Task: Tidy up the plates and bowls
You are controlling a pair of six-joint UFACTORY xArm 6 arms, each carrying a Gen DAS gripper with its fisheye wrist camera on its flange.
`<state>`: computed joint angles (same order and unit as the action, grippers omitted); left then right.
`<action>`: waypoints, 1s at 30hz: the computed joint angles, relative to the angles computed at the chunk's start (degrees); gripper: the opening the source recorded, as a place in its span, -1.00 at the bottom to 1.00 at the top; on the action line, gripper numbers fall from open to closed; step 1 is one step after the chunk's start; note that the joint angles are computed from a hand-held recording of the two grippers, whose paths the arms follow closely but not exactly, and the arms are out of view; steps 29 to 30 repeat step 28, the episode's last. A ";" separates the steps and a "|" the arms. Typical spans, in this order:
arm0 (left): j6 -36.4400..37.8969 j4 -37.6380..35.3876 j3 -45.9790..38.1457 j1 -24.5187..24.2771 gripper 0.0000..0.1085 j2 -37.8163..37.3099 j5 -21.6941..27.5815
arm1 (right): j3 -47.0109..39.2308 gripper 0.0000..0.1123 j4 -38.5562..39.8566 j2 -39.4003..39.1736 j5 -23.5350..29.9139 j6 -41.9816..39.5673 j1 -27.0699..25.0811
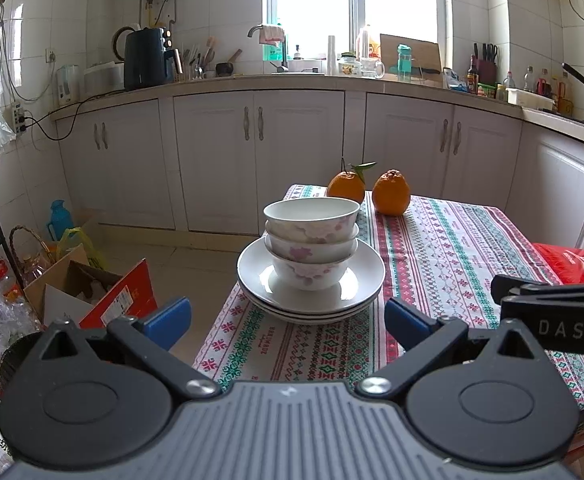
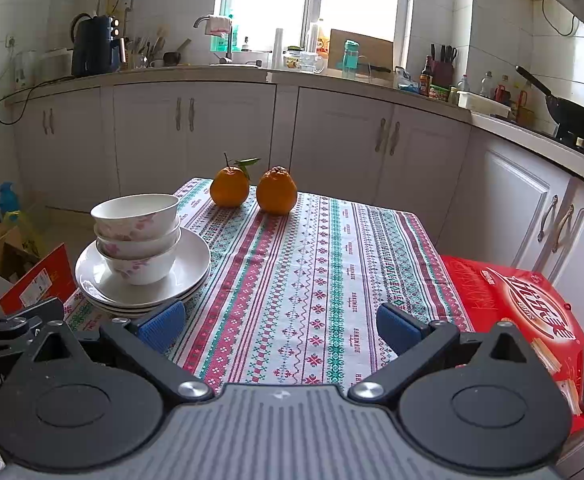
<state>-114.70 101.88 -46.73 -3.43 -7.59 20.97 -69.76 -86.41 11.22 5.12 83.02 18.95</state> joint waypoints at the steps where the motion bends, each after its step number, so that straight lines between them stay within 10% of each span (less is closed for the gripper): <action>1: 0.04 -0.04 0.03 -0.03 0.88 -0.03 0.04 | -0.03 0.83 -0.01 0.03 0.04 0.04 0.00; 30: -0.11 0.13 0.13 -0.29 0.88 -0.15 0.36 | 0.20 0.83 -2.73 -0.64 0.92 2.83 0.21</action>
